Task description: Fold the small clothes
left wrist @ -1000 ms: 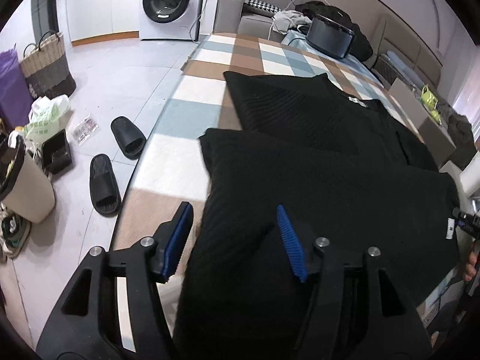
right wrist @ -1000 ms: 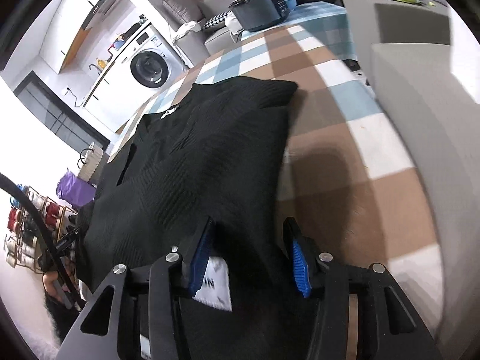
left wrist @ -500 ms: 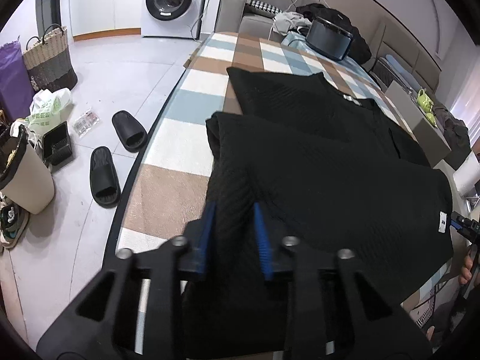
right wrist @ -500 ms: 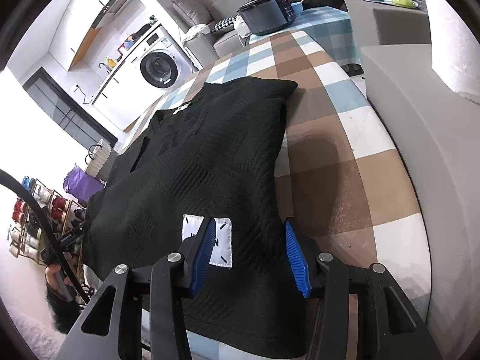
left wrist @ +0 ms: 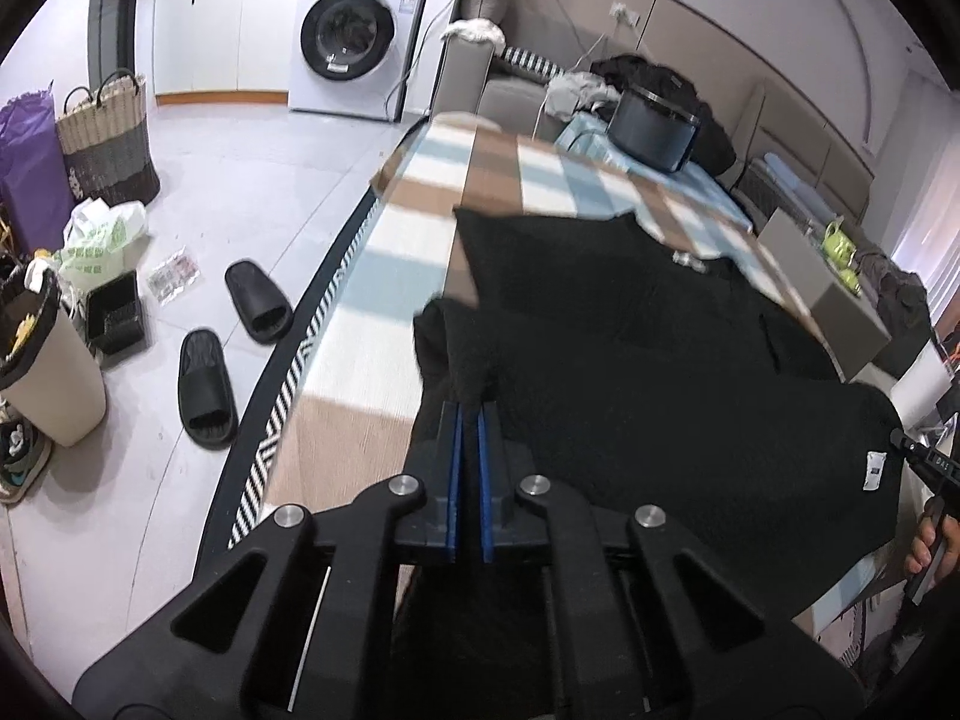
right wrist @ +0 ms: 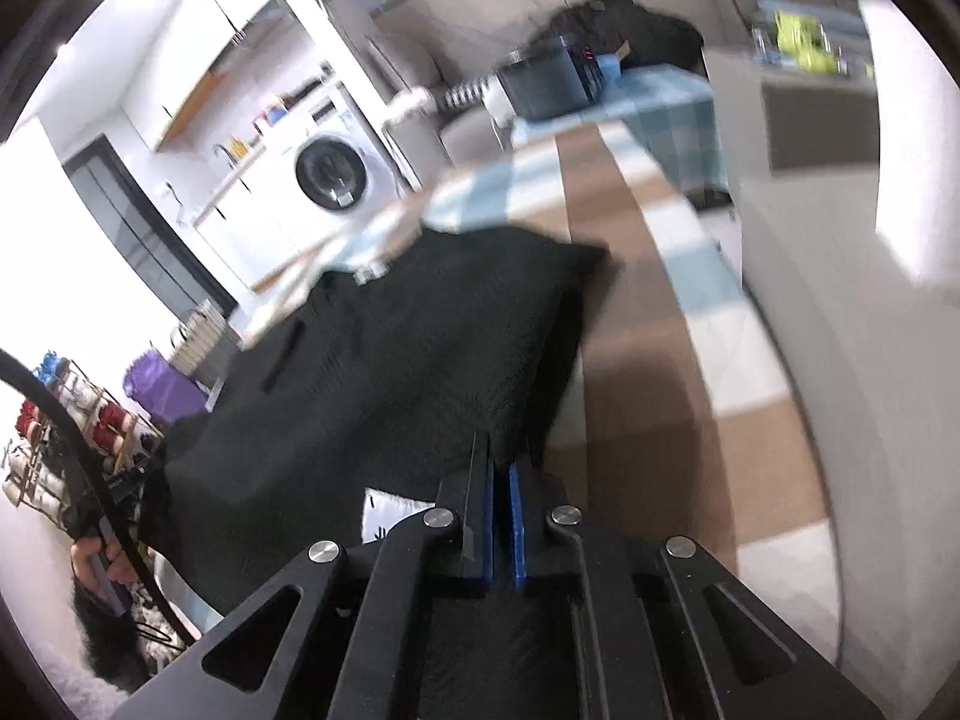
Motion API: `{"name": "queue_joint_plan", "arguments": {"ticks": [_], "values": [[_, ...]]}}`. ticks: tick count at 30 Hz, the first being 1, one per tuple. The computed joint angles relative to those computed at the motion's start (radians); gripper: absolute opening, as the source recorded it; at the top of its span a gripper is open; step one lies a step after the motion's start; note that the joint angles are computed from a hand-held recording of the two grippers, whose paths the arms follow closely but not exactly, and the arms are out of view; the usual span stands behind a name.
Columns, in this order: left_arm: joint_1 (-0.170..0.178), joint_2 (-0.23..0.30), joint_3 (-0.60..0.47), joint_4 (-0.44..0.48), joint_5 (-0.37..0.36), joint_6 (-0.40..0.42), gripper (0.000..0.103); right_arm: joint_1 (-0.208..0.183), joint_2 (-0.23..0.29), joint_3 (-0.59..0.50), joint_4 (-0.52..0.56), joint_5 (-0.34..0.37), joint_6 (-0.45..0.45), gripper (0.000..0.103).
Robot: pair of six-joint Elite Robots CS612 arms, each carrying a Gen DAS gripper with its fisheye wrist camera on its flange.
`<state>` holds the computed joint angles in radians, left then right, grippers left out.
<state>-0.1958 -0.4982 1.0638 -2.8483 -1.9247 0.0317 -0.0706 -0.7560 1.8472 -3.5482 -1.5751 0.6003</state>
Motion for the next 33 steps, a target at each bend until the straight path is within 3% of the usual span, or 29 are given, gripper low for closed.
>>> {"name": "queue_joint_plan", "arguments": {"ticks": [7,12,14,18,21,22,24,27,31,33], "values": [[-0.012,0.053,-0.143,-0.011,0.003,-0.033,0.001,-0.01,-0.006,-0.059,-0.024,-0.053,-0.051,0.003],[-0.03,0.129,-0.303,0.089,0.11,-0.044,0.0,-0.017,0.021,-0.132,0.047,-0.094,-0.024,0.003],[-0.027,0.162,-0.37,0.17,0.104,-0.06,0.0,-0.02,0.033,-0.158,0.114,-0.112,-0.001,0.003],[-0.017,0.18,-0.393,0.246,0.08,-0.065,0.0,-0.036,0.051,-0.177,0.217,-0.074,0.053,0.004],[-0.012,0.156,-0.333,0.249,0.061,-0.04,0.001,-0.052,0.051,-0.153,0.213,0.008,0.087,0.013],[-0.008,0.145,-0.309,0.253,0.047,-0.037,0.003,-0.055,0.048,-0.137,0.197,0.025,0.09,0.022],[-0.001,0.126,-0.262,0.243,0.017,-0.035,0.023,-0.057,0.043,-0.113,0.175,0.044,0.104,0.034],[0.008,0.087,-0.174,0.185,-0.012,-0.051,0.047,-0.059,0.034,-0.07,0.122,0.059,0.12,0.035],[0.019,0.046,-0.089,0.105,-0.062,-0.071,0.051,-0.055,0.02,-0.021,0.073,0.042,0.16,0.037],[0.025,0.035,-0.064,0.075,-0.101,-0.076,0.065,-0.053,0.015,-0.002,0.056,0.033,0.174,0.038]]}}
